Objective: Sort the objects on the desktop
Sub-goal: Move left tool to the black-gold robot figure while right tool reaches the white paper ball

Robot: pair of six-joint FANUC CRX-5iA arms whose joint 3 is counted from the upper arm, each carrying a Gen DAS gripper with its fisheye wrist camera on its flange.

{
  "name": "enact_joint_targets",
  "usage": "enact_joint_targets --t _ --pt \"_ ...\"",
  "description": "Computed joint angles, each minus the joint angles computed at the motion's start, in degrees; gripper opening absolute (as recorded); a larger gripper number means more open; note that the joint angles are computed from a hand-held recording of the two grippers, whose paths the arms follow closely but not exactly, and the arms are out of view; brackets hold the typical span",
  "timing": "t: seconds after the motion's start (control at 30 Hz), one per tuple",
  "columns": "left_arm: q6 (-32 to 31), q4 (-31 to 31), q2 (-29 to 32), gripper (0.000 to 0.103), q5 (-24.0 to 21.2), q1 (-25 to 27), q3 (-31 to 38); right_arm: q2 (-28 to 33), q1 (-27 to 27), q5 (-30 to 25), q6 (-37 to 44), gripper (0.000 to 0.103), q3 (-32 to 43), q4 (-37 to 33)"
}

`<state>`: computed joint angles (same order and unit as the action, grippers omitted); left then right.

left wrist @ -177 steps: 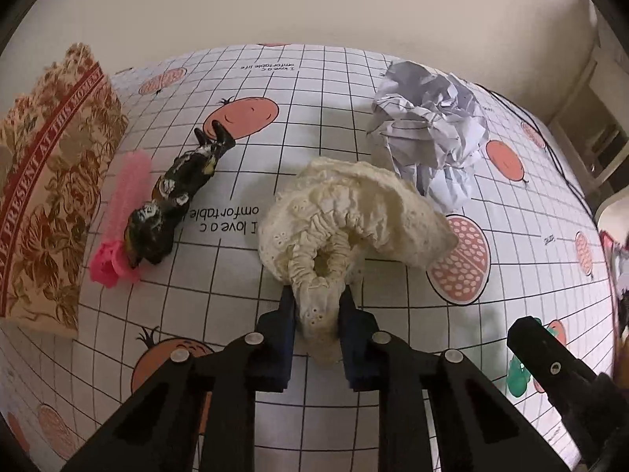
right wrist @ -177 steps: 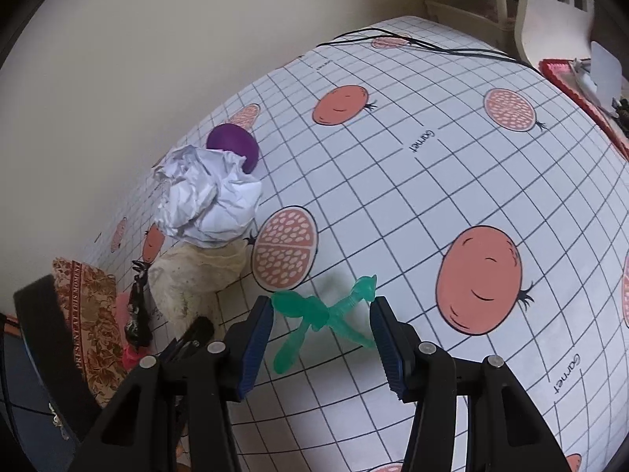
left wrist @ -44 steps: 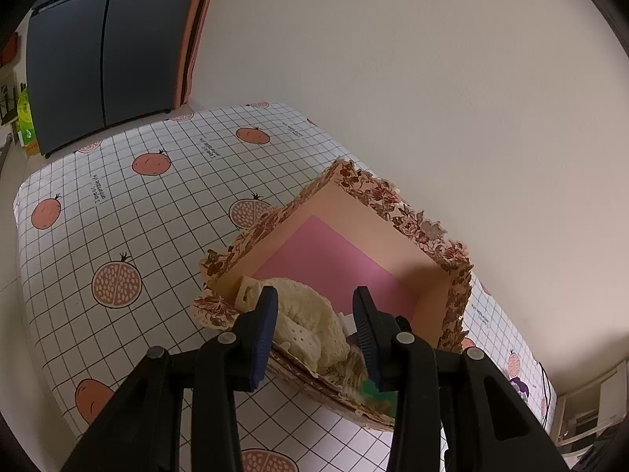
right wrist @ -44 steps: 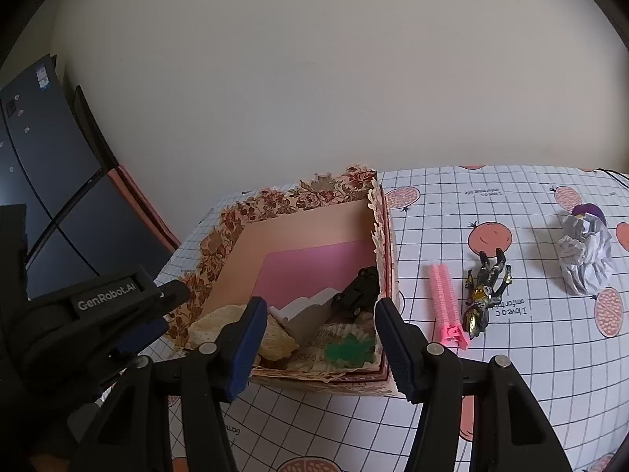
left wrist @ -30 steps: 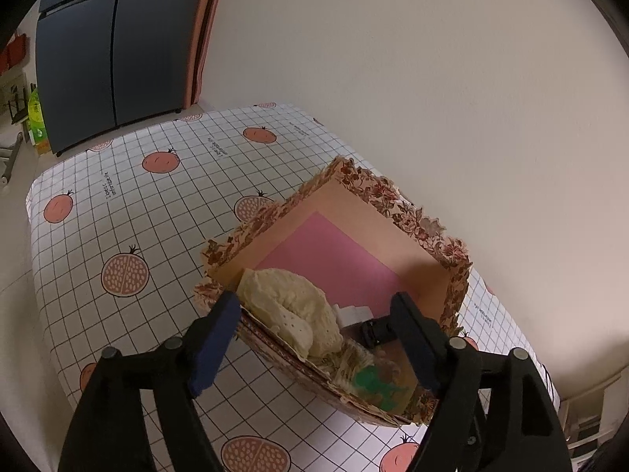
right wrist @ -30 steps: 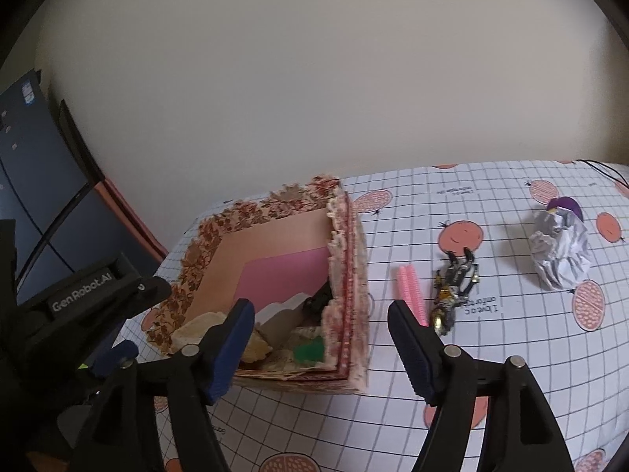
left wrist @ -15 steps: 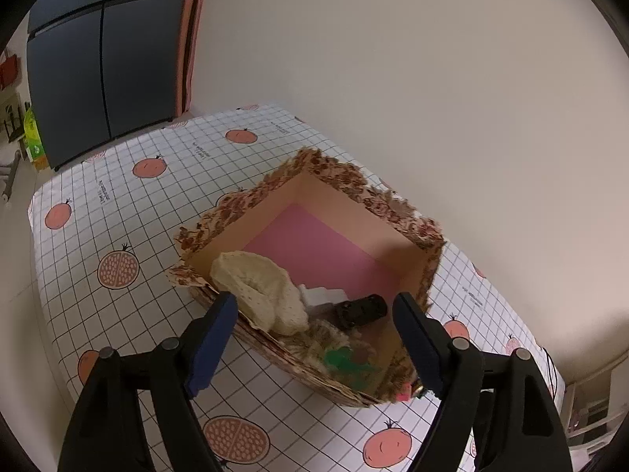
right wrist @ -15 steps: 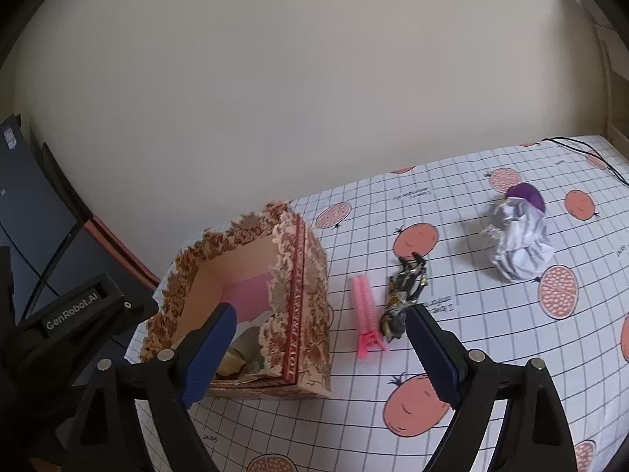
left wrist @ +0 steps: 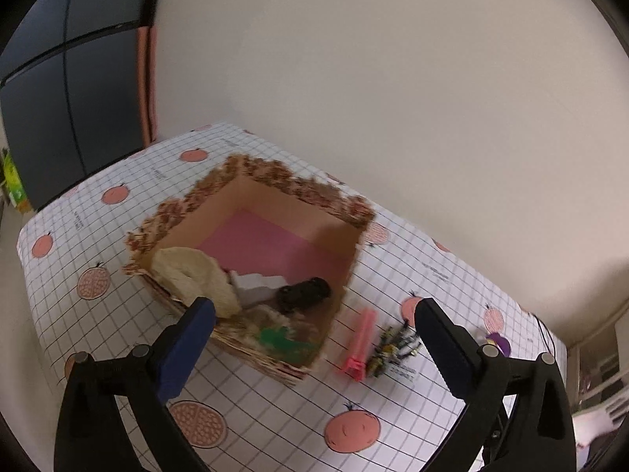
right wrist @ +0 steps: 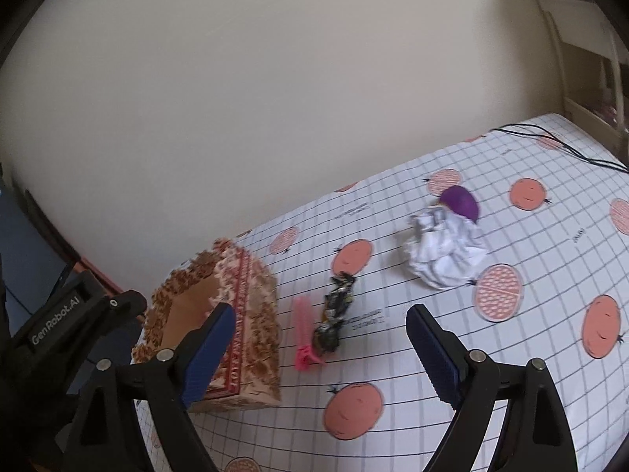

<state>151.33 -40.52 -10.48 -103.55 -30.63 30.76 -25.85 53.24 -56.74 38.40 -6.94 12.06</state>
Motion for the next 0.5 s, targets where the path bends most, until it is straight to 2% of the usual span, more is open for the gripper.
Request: enact_joint_targets --t 0.5 --pt "-4.7 6.6 5.6 0.103 8.3 -2.0 0.9 -1.5 -11.2 -1.7 4.0 0.091 0.1 -7.0"
